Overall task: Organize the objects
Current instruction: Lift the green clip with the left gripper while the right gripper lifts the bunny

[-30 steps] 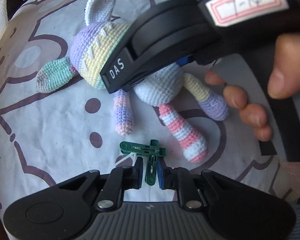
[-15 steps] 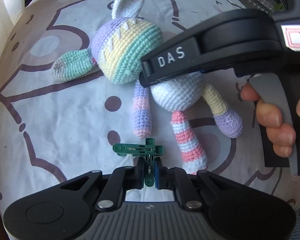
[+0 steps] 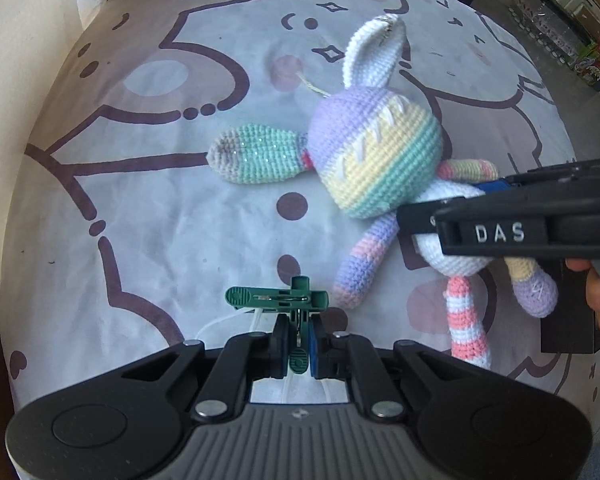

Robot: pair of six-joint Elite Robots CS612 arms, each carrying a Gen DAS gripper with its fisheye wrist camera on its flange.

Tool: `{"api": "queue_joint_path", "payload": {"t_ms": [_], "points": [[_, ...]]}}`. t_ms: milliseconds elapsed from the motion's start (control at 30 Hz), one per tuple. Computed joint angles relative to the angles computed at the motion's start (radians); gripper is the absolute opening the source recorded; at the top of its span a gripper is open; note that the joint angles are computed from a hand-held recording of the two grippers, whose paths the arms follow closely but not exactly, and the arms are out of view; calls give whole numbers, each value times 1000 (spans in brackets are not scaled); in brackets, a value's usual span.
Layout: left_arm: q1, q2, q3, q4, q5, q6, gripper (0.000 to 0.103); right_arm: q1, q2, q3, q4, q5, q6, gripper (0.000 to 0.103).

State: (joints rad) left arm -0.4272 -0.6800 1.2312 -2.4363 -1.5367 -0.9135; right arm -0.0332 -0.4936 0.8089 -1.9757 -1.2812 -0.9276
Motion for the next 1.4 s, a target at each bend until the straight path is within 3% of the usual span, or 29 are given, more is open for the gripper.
{"api": "queue_joint_path", "payload": {"t_ms": [167, 333, 433, 567, 667, 800, 1133, 1400], "points": [[0, -7, 13, -6, 2, -4, 10, 18, -35, 105, -172, -109, -127, 57], [5, -2, 12, -7, -5, -5, 10, 32, -25, 120, -221, -167, -156, 58], [8, 3, 9, 3, -12, -6, 10, 28, 0, 63, -154, -143, -84, 57], [11, 13, -5, 29, -20, 0, 10, 23, 13, 38, -130, -117, -55, 55], [10, 5, 8, -2, 1, -24, 10, 17, 15, 27, -117, -86, -41, 49], [5, -13, 32, -25, 46, -57, 10, 7, 11, 19, -96, -25, -5, 47], [-19, -64, 88, -83, 157, -138, 10, -21, -65, 118, -169, 124, 18, 47], [-48, -103, 123, -123, 215, -162, 10, -46, -125, 199, -246, 154, 39, 47]]}}
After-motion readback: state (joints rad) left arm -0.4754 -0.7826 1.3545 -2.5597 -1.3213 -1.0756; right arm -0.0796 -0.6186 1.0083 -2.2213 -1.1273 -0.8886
